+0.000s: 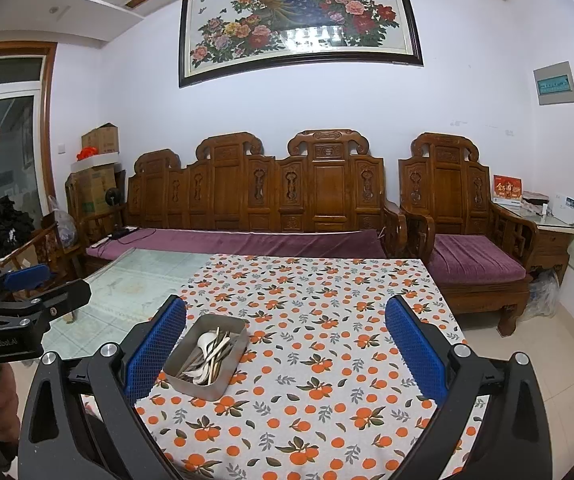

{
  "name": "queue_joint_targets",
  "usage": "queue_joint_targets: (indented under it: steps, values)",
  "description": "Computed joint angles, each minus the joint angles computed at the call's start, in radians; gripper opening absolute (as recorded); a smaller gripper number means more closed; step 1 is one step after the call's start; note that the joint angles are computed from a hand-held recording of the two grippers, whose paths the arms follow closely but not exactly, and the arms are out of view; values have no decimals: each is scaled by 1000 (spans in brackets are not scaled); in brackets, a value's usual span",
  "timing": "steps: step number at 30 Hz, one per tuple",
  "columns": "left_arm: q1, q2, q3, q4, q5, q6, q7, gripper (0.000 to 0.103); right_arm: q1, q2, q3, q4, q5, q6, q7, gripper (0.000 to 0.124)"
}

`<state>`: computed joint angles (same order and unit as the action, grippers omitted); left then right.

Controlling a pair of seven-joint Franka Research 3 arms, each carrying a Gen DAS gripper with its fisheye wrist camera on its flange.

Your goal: Organize utensils

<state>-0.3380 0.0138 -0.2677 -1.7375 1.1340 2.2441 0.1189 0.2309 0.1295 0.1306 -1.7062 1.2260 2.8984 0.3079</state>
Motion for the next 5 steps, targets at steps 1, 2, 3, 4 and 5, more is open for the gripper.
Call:
queue_joint_targets:
  steps: [1, 2, 3, 4, 5]
  values:
    - [-1, 1, 0, 2, 0, -2, 0, 95, -1, 1, 0, 1, 3, -1, -4, 100]
    - [-1, 2, 0, 3, -1, -1, 2, 95, 0, 0, 0, 0, -1, 3, 0, 100]
    - [-1, 1, 0, 2, -1, -1, 2, 95, -1, 1, 0, 1, 0, 0, 0, 100]
    - [-2, 2, 0, 4, -1, -3, 3, 95, 0, 0, 1, 0, -1, 1, 2, 100]
    - [-2, 1, 0, 2, 0, -2, 1, 95, 0, 0, 1, 0, -1, 1, 2, 100]
